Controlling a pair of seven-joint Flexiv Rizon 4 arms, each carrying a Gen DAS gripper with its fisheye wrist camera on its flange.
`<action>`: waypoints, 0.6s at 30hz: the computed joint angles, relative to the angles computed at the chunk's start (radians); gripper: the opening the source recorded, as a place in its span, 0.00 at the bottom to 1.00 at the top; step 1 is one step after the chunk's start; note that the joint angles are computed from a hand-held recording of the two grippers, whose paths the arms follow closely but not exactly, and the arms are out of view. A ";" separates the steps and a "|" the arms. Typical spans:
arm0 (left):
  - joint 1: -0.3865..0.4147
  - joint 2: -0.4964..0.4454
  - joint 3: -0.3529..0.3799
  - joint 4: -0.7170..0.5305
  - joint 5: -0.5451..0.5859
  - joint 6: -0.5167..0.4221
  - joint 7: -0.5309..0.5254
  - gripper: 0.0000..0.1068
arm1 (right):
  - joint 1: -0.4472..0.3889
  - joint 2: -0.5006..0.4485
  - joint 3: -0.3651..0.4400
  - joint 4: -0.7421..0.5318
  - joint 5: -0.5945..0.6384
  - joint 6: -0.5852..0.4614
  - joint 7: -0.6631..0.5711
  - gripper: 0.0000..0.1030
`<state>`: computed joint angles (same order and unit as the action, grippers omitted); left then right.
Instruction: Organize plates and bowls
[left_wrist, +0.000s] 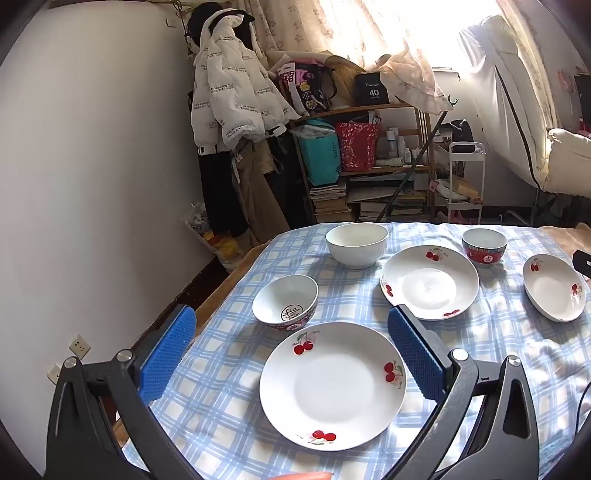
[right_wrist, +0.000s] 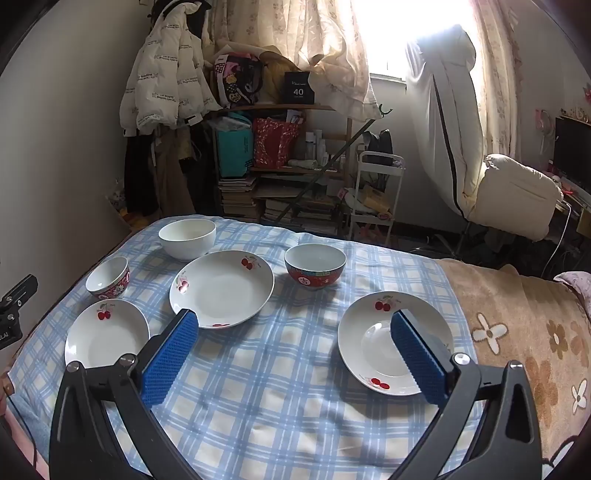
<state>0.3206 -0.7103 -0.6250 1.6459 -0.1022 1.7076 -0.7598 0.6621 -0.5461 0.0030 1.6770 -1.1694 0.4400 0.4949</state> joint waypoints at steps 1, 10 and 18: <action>0.001 -0.001 -0.002 0.000 0.001 0.001 0.001 0.96 | -0.001 0.000 0.002 -0.001 0.004 0.002 -0.002 1.00; -0.019 -0.005 0.018 -0.005 0.009 0.017 -0.010 0.96 | -0.003 0.001 0.001 0.001 0.006 0.007 -0.002 1.00; -0.012 -0.008 0.012 -0.004 0.024 0.020 -0.016 0.96 | -0.003 0.001 0.001 0.001 0.005 0.008 -0.001 1.00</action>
<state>0.3083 -0.7184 -0.6128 1.6417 -0.0785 1.7277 -0.7759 0.6589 -0.5455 0.0036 1.6780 -1.1639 0.4483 0.4944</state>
